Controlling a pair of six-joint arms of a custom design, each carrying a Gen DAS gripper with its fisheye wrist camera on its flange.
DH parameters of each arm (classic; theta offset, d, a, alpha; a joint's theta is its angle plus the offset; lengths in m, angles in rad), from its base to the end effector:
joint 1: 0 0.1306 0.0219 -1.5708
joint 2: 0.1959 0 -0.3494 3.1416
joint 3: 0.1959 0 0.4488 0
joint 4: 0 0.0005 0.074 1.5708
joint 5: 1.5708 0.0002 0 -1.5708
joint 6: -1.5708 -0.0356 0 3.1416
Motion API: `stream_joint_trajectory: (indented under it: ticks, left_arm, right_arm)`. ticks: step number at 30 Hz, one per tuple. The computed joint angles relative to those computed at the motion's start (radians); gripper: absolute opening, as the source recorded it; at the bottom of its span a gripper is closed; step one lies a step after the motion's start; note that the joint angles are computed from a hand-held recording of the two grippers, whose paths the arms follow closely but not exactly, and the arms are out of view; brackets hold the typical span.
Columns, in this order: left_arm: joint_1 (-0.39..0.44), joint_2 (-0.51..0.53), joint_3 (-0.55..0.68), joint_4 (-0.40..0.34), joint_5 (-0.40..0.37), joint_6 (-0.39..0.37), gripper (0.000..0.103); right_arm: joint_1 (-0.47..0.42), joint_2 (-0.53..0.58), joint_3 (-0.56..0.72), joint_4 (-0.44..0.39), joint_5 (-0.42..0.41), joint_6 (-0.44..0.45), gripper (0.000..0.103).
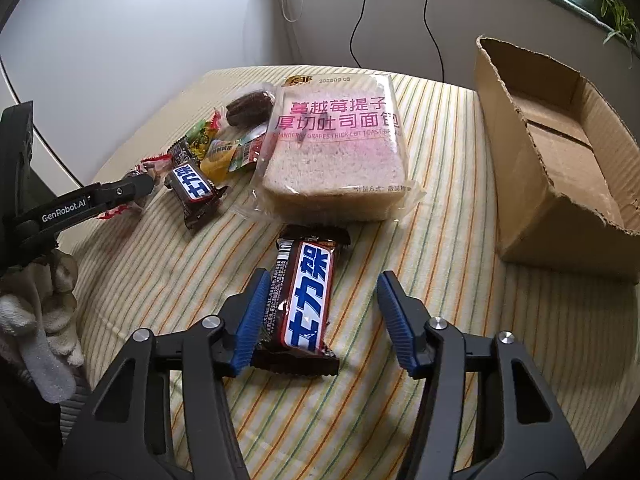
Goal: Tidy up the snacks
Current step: 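Grasp the Snickers bar with the right tool while the left grasps the red-wrapped chocolate pack, then carry both snacks over the cardboard box and open both tools to drop them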
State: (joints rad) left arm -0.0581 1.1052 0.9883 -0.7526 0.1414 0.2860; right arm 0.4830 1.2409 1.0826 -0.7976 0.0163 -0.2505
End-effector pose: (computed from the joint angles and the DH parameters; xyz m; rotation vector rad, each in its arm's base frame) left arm 0.4438 -0.0313 0.3314 -0.2159 2.4460 -0.3250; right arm 0.4269 0.2227 0.3165 -0.2890 2.5322 0.2708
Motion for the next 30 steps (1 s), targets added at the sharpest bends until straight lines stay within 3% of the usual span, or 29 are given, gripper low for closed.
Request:
stream_joint_trajectory:
  ticks: [5,19,30]
  left_arm:
    - [0.001,-0.007,-0.009,0.012,-0.001,-0.001,0.037]
    - [-0.007,-0.087,-0.034,0.02,0.01,0.025,0.033]
    - [-0.12,-0.056,0.05,0.056,0.017,0.007,0.033]
  right_arm:
    - [-0.005,0.002,0.001,-0.004,-0.01,0.005,0.03]
    - [-0.03,-0.086,-0.038,-0.006,-0.057,-0.012,0.03]
    - [-0.119,-0.214,-0.054,0.006,-0.037,0.015,0.03]
